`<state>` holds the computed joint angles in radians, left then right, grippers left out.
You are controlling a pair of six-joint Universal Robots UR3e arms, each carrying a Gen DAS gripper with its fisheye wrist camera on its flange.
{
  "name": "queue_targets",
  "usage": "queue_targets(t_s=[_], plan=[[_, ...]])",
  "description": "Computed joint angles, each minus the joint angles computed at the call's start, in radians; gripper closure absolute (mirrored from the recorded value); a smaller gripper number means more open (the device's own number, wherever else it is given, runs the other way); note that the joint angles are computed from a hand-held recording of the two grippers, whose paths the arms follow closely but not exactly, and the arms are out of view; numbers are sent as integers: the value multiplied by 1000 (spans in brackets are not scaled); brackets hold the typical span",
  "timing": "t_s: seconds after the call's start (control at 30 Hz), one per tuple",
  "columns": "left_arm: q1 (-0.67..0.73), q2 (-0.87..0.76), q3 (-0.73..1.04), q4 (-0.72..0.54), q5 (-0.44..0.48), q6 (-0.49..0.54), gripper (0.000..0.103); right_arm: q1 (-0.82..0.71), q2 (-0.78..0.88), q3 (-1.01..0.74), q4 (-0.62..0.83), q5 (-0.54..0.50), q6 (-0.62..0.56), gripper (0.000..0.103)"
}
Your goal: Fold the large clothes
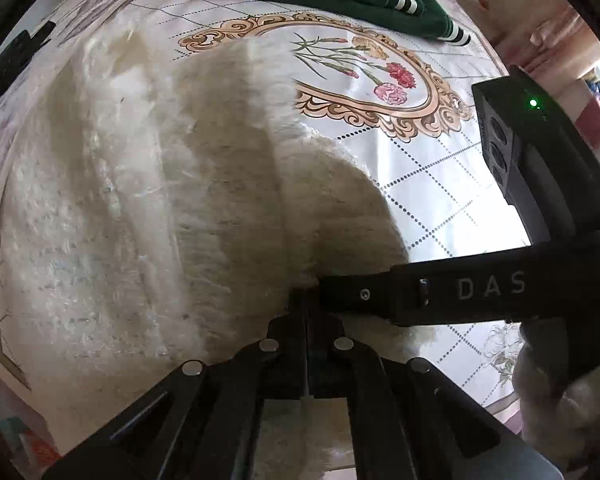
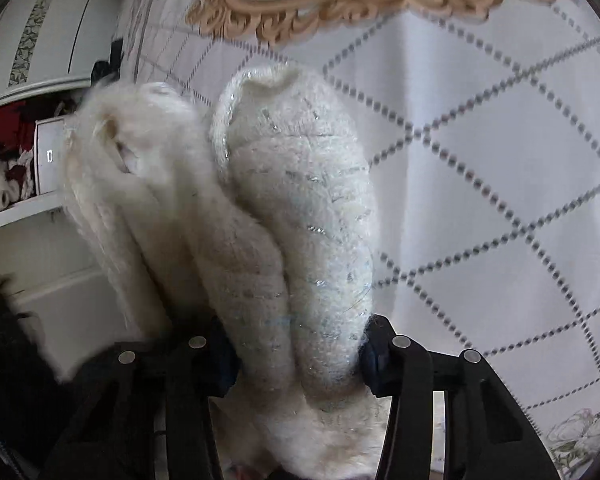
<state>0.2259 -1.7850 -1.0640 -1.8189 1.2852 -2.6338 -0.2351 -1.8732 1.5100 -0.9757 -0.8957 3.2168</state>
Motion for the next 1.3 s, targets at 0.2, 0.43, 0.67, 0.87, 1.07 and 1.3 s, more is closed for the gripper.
queue_targets(t_s=[0.2,0.43,0.67,0.87,1.07,1.3], plan=[[145,-41,340,-288,-101,1,99,-57,56,-171,190,-41,-94,42],[343,49,225,-121,19,-43,4,-52,179,-692,302,-62,-3,37],[455,106,-17,109,130,-77,4,249,527,-894,-38,43,216,26],[486,123,-54,116,138,-61,4,355,644,-936,-183,-31,334,89],[497,108,-29,86,130,-58,4,292,377,-715,-211,-79,519,90],[433,13,72,58,116,-29,4,273,379,-541,-196,-218,414,86]])
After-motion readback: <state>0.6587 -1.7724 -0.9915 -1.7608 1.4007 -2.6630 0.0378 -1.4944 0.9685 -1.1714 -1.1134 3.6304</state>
